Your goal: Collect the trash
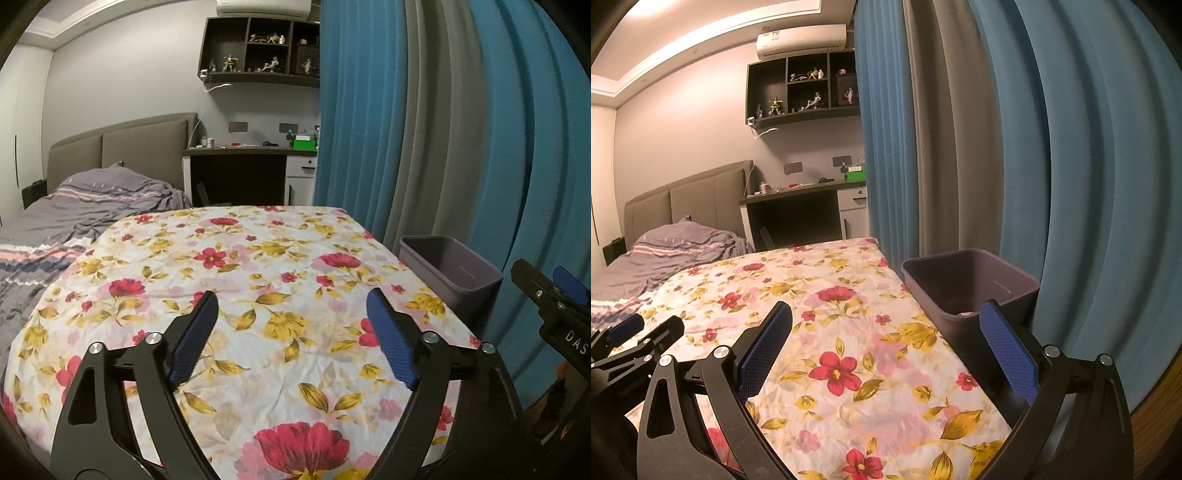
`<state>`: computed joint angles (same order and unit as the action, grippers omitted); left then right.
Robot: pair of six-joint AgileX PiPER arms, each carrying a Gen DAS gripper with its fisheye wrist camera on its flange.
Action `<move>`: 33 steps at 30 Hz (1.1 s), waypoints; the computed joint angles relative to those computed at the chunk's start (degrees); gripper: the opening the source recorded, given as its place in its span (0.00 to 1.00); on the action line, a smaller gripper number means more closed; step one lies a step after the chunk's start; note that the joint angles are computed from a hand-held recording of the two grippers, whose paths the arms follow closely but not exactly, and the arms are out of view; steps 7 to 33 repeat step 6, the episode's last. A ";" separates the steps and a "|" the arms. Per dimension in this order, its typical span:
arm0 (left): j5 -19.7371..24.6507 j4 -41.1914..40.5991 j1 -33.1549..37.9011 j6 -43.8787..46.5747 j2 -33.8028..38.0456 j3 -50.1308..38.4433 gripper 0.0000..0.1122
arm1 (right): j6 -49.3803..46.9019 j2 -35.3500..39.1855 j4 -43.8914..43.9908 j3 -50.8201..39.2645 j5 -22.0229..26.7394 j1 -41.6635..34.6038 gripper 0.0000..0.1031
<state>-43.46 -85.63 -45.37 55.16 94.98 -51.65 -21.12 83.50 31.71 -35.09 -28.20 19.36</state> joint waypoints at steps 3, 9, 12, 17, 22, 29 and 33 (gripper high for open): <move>-0.76 -0.27 -0.39 0.56 0.12 -0.10 0.81 | -0.31 -0.02 1.06 0.27 -0.76 0.61 0.94; -1.49 -1.82 -0.95 1.63 0.39 -0.61 0.84 | -2.57 -0.21 4.67 0.23 -1.61 2.42 0.94; -1.49 -1.82 -0.95 1.63 0.39 -0.61 0.84 | -2.57 -0.21 4.67 0.23 -1.61 2.42 0.94; -1.49 -1.82 -0.95 1.63 0.39 -0.61 0.84 | -2.57 -0.21 4.67 0.23 -1.61 2.42 0.94; -1.49 -1.82 -0.95 1.63 0.39 -0.61 0.84 | -2.57 -0.21 4.67 0.23 -1.61 2.42 0.94; -1.49 -1.82 -0.95 1.63 0.39 -0.61 0.84 | -2.57 -0.21 4.67 0.23 -1.61 2.42 0.94; -1.49 -1.82 -0.95 1.63 0.39 -0.61 0.84 | -2.57 -0.21 4.67 0.23 -1.61 2.42 0.94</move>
